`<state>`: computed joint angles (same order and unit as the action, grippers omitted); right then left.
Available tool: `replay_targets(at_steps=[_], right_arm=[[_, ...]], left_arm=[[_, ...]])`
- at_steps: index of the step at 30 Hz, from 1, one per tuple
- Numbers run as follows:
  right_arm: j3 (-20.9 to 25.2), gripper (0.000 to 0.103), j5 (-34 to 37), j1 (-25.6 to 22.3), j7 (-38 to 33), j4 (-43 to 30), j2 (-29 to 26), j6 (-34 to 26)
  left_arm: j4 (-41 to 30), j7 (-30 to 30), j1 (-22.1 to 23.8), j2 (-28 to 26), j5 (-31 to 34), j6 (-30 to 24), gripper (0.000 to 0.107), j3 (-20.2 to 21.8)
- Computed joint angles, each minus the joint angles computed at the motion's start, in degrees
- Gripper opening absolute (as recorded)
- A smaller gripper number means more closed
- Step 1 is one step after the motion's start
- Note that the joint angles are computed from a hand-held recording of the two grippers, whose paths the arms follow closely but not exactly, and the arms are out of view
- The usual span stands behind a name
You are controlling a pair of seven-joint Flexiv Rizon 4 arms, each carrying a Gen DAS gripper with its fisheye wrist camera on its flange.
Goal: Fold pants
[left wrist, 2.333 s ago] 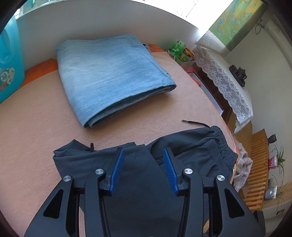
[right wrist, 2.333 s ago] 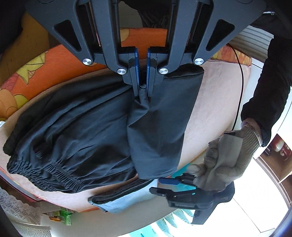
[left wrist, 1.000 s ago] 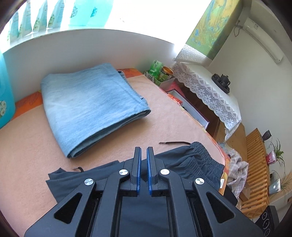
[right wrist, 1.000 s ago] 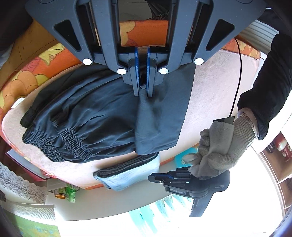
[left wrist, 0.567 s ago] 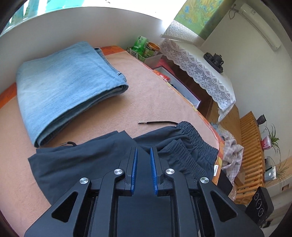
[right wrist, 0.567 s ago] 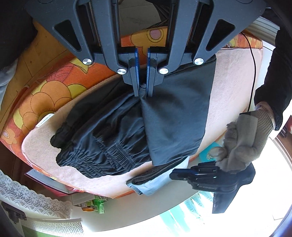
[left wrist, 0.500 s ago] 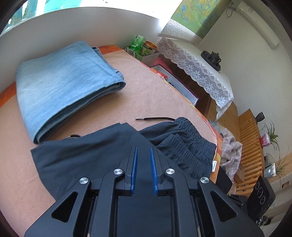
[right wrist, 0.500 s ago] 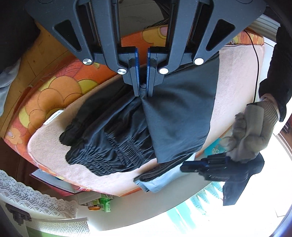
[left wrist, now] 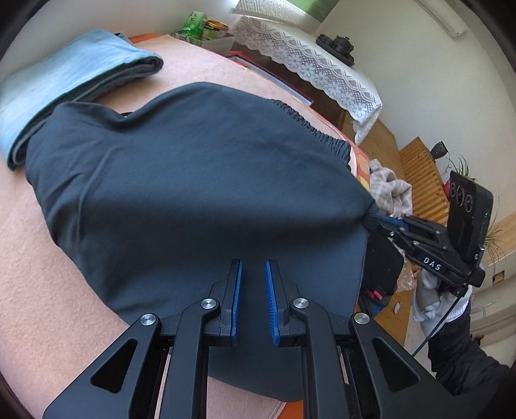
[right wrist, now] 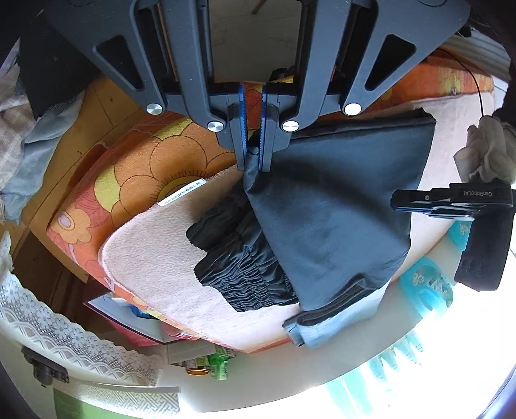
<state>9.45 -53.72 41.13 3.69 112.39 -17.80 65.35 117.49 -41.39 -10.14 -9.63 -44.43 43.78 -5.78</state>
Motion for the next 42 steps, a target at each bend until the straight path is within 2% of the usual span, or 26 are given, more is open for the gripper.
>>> replay_targets(at_steps=[2, 4, 5, 6, 8, 9, 12, 16, 18, 20, 22, 24, 26, 27, 28, 29, 33, 36, 37, 40, 41, 42], right_arm=[[-0.23, 0.017, -0.27, -0.86, -0.97, -0.43, 1.24, 1.44], [-1.07, 0.032, -1.27, -2.36, -1.98, -1.83, 1.53, 5.03], [-1.22, 0.045, -0.56, -3.30, -3.95, -3.32, 0.88, 6.84], [-1.31, 0.050, 1.01, -3.93, -6.21, -5.45, -0.18, 7.24], [0.39, 0.050, 8.57, -6.13, -14.20, -10.97, -4.17, 8.66], [3.20, 0.050, 14.64, -8.33, -20.27, -14.59, -7.25, 9.72], [9.27, 0.050, 25.29, -11.56, -31.58, -26.74, -16.44, 4.72], [14.65, 0.050, 33.82, -12.68, -41.55, -41.31, -27.04, -5.49], [16.44, 0.050, 37.40, -12.76, -44.40, -45.78, -30.52, -7.86], [16.22, 0.050, 39.19, -11.82, -45.88, -48.61, -32.41, -8.90], [15.66, 0.046, 40.64, -10.90, -47.30, -50.23, -33.29, -8.51], [13.87, 0.014, 41.06, -9.43, -47.91, -50.73, -33.06, -8.56], [9.70, 0.012, 39.85, -6.96, -46.84, -49.74, -31.64, -8.09], [7.95, 0.009, 39.33, -6.07, -46.86, -49.27, -30.65, -8.48], [5.78, 0.009, 38.51, -4.91, -46.46, -48.69, -29.66, -8.72], [3.58, 0.008, 37.67, -3.77, -46.08, -47.95, -28.69, -8.82], [-2.94, 0.007, 35.19, -1.07, -44.61, -47.27, -26.91, -10.66], [-6.42, 0.007, 32.09, 0.32, -42.95, -49.09, -27.95, -16.64], [-6.35, 0.007, 32.41, -0.09, -42.16, -48.72, -27.91, -16.60], [-3.16, 0.007, 35.95, -2.64, -41.76, -44.48, -26.03, -9.63], [-1.68, 0.010, 37.13, -3.36, -43.16, -44.21, -25.79, -9.04], [-1.10, 0.022, 37.70, -3.41, -43.80, -44.12, -25.62, -9.04]], left_arm=[[0.71, 0.82, -0.14, -0.27, -1.06, 0.71, 0.013, -0.21], [1.54, 2.02, -0.35, -0.42, -2.89, 1.94, 0.013, -0.54], [2.06, 2.94, -0.41, -0.36, -4.13, 2.44, 0.013, -0.69], [2.58, 3.76, -0.58, -0.21, -5.25, 3.17, 0.013, -0.83], [3.36, 5.10, -0.96, 0.06, -6.63, 4.34, 0.013, -0.96], [3.67, 5.72, -1.13, 0.16, -7.18, 4.83, 0.013, -0.99], [4.23, 6.96, -1.52, 0.39, -8.52, 5.74, 0.013, -1.05], [4.82, 8.11, -1.48, 0.45, -11.07, 5.36, 0.013, -0.92], [5.07, 9.05, -1.64, 0.56, -11.57, 5.61, 0.013, -0.89], [5.28, 9.66, -1.93, 0.56, -12.14, 5.95, 0.013, -1.01], [5.53, 10.72, -2.03, 0.63, -12.85, 6.14, 0.013, -1.00], [5.89, 11.60, -2.05, 0.76, -13.52, 6.17, 0.013, -0.88], [5.99, 11.38, -2.00, 1.10, -13.37, 5.72, 0.016, -0.65], [6.14, 11.14, -1.99, 1.51, -13.40, 5.52, 0.023, -0.51], [6.48, 11.44, -2.09, 2.07, -13.93, 5.75, 0.033, -0.43], [7.05, 12.36, -2.36, 2.73, -15.02, 6.55, 0.037, -0.44], [8.20, 14.56, -3.29, 4.14, -16.23, 7.44, 0.038, -0.07], [7.21, 13.60, -3.21, 3.34, -14.31, 7.04, 0.038, 0.16], [6.98, 13.95, -3.21, 3.21, -14.85, 7.97, 0.038, 0.09], [6.71, 15.08, -3.09, 3.32, -17.60, 12.19, 0.038, 0.19], [6.27, 14.41, -2.61, 3.16, -17.91, 12.18, 0.038, 0.49], [5.61, 13.45, -2.12, 2.65, -17.83, 12.34, 0.038, 0.72]])
